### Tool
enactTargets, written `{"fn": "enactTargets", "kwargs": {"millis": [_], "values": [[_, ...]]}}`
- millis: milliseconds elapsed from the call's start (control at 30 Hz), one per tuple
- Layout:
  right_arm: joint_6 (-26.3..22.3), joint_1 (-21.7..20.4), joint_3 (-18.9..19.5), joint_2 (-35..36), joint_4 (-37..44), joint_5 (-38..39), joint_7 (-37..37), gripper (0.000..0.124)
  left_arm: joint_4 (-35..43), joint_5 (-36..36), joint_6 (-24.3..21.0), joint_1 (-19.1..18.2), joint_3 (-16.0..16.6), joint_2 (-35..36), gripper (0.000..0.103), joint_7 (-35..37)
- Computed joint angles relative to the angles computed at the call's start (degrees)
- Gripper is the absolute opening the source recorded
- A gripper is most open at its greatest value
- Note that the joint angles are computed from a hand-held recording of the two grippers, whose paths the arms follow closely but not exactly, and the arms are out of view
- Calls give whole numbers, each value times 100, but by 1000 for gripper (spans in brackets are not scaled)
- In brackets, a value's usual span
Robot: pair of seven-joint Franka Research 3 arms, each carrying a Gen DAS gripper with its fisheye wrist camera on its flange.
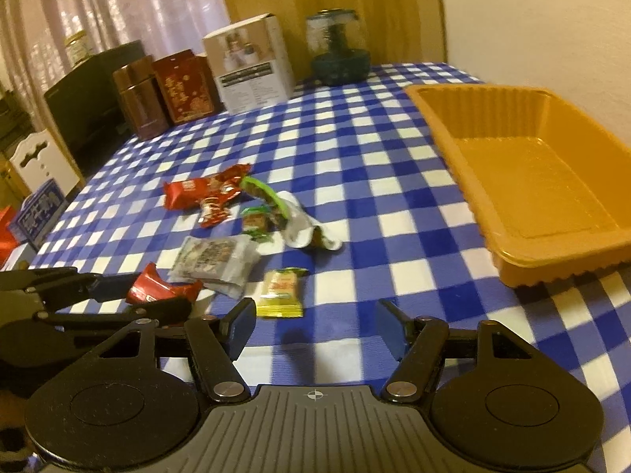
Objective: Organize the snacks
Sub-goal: 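Grasp the red candy packet with the left tool while the right grasps the yellow candy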
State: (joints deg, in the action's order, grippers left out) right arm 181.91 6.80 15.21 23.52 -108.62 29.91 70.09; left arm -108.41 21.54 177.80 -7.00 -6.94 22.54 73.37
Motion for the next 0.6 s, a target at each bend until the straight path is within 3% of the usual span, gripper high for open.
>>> {"fn": "enactTargets", "kwargs": {"millis": [200,367,600], "values": [[10,363,-312,211,256,-291,73,56,-121,-5,39,-55,185,-132,41,-308],[-85,860,-856,458,577,-669,374,46,-139,-84,31,84,70,-154,41,-385],[-165,1254,-1323,642,788,-1053,824,35,-152,-232,30,245,-105,-146,41,-348]]}}
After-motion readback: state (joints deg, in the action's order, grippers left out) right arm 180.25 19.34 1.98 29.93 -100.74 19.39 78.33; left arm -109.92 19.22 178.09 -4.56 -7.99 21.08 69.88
